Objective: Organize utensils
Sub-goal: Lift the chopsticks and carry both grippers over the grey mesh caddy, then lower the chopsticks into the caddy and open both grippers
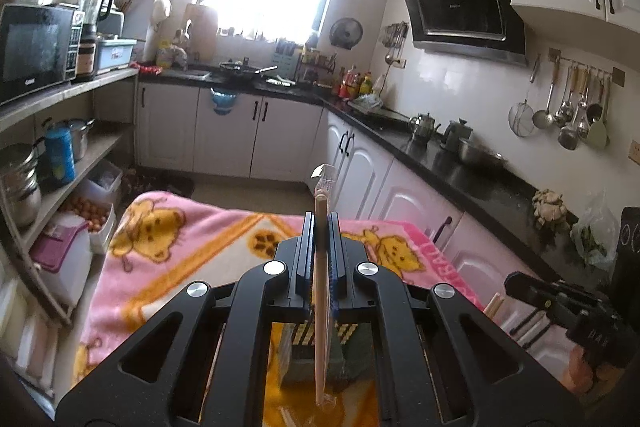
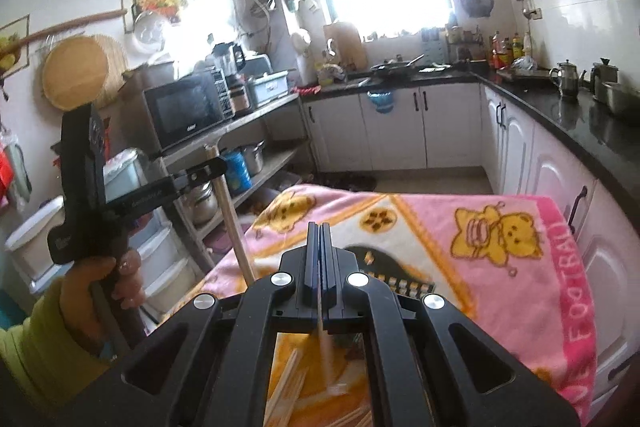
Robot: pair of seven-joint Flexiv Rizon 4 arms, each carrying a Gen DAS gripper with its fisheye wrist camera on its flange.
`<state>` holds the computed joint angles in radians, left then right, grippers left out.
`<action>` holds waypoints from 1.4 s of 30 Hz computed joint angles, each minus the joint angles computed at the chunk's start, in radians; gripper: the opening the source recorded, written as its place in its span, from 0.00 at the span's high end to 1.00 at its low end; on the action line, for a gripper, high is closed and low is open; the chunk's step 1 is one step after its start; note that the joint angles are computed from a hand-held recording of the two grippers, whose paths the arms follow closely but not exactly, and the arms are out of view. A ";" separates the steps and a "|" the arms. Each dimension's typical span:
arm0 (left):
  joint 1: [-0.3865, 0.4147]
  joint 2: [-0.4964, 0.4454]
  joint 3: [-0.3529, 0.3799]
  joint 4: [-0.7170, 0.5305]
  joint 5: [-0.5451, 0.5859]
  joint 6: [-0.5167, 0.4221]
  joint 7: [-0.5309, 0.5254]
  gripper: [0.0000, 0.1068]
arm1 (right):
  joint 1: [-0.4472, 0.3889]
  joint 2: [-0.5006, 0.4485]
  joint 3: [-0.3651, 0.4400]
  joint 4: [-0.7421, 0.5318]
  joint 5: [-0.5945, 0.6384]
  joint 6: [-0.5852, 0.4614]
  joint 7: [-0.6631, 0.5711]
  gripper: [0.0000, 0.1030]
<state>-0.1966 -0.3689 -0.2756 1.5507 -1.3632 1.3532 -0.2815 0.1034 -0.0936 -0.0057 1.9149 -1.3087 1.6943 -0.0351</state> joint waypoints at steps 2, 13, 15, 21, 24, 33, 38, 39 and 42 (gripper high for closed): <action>-0.006 -0.014 -0.006 -0.027 0.003 0.021 0.003 0.99 | -0.005 -0.002 -0.011 -0.016 -0.014 0.006 0.022 0.99; -0.008 -0.120 -0.088 -0.159 0.142 0.151 -0.050 0.99 | -0.030 -0.041 -0.043 -0.136 -0.093 -0.016 0.119 0.99; 0.001 -0.137 -0.106 -0.170 0.176 0.163 -0.069 0.99 | -0.043 -0.052 -0.052 -0.165 -0.166 -0.011 0.190 0.99; 0.024 -0.193 -0.137 -0.192 0.299 0.181 -0.143 0.99 | -0.112 -0.106 -0.016 -0.239 -0.270 0.038 0.301 0.99; 0.041 -0.216 -0.158 -0.193 0.348 0.188 -0.170 0.99 | -0.102 -0.121 -0.012 -0.225 -0.181 0.031 0.217 0.99; 0.114 -0.256 -0.256 -0.148 0.452 0.215 -0.194 0.99 | -0.055 -0.160 0.006 -0.149 0.125 -0.009 -0.050 0.99; 0.153 -0.263 -0.290 -0.112 0.504 0.204 -0.234 0.99 | -0.013 -0.176 -0.021 -0.114 0.211 -0.011 -0.114 0.99; 0.163 -0.264 -0.300 -0.105 0.514 0.207 -0.239 0.99 | -0.012 -0.180 -0.015 -0.109 0.240 -0.017 -0.136 0.99; 0.184 -0.265 -0.315 -0.087 0.545 0.204 -0.268 0.98 | 0.003 -0.189 -0.012 -0.096 0.309 -0.036 -0.189 0.99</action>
